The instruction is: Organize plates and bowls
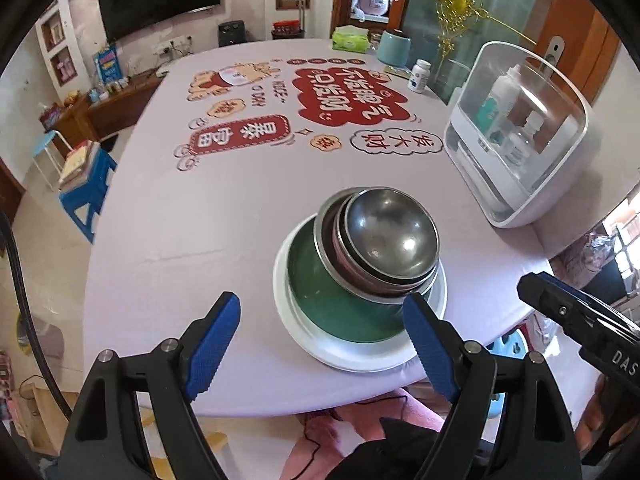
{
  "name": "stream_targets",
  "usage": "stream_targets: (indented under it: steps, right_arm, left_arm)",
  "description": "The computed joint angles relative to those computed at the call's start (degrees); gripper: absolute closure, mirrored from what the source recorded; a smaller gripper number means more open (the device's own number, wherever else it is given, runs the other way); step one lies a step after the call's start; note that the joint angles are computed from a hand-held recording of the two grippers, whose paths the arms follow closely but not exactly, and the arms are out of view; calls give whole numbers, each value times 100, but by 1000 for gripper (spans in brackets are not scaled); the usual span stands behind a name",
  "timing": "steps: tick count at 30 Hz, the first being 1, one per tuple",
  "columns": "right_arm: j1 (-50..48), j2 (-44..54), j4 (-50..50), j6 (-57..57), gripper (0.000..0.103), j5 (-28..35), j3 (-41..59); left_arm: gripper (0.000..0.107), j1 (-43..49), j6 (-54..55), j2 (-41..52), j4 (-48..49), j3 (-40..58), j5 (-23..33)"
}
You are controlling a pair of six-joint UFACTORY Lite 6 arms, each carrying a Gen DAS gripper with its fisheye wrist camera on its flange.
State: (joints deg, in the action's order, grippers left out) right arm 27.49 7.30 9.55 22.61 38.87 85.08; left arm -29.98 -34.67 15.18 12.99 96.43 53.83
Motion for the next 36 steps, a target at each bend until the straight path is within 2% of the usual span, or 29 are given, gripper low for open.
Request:
stream_targets:
  steps: [2,4,7,11,19,26,29,34,36]
  right_arm:
    - [-36,-54,62,-137,41,99,71]
    - [-101,-52,50,-288,38,190,237]
    - [-230,210,65,-509,35,567,830]
    - [-322,323,179,-976,24,873,1304]
    - [-208,285,-86,-988,21,1078,1507]
    - [-87,-21,-383,-761,6,978,1292]
    - [30,-144,-473,-704,5,917,1146]
    - [315,-98,-700,-486,0,902,1189]
    - [432,-110,-775,-445,0,886,1170]
  left_arm:
    - [25,-76,-203,-25,121,89,95]
    - [25,-148,-450,6,252,257,168]
    - [25,-385,-963,261,687,839,638]
    - [25,-725,-1582,472,1267,1419,1035]
    - [25,-1147,-2380,525,1870,1689,1476]
    - [24,-1414,-2845,396,2187,1480,1737]
    - [18,-1548,-3120,147,2396,1111,1779]
    - [17,-1606,-3344,-220,2538,671,1900]
    - [13,-1600,-3410,-370,2536,481,1881]
